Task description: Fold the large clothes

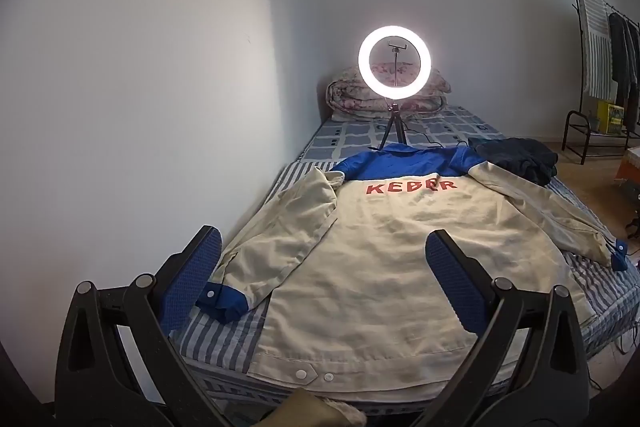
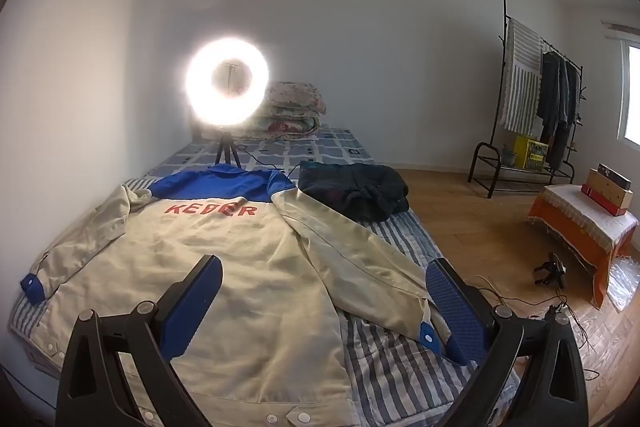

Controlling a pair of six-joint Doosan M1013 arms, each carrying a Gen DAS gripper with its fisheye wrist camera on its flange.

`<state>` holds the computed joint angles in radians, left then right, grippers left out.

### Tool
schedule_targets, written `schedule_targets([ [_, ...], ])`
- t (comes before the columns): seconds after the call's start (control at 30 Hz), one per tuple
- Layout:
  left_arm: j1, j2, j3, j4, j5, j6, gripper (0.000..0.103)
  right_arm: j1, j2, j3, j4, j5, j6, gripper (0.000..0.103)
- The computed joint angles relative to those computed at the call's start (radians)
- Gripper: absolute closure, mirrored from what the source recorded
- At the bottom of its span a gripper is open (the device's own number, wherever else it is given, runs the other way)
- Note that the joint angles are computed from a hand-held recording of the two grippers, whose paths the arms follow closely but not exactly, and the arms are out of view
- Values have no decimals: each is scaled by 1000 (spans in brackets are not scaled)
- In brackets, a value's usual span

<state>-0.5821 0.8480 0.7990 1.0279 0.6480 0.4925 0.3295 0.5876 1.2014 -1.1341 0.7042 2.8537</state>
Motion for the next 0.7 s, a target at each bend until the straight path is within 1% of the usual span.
schedule_targets([
  [0.07,0,3,-7,-16,5,24,0,-1,-1,2,-2,-8,14,0],
  [0.17,-1,5,-8,-2,8,21,0,-1,0,1,2,-10,15,0],
  [0.3,4,-2,1,-8,-9,5,0,-2,0,1,1,-9,15,0],
  [0.33,4,-6,-7,-21,-1,20,0,-2,-1,3,-1,-9,16,0],
  [0.4,1,-5,-10,-10,6,11,0,-1,1,-1,5,-6,11,0],
  [0.57,2,-7,-5,6,1,-7,0,-1,1,-1,4,-5,9,0],
  [0.7,1,-6,-12,0,5,2,0,-1,0,0,4,-4,8,0],
])
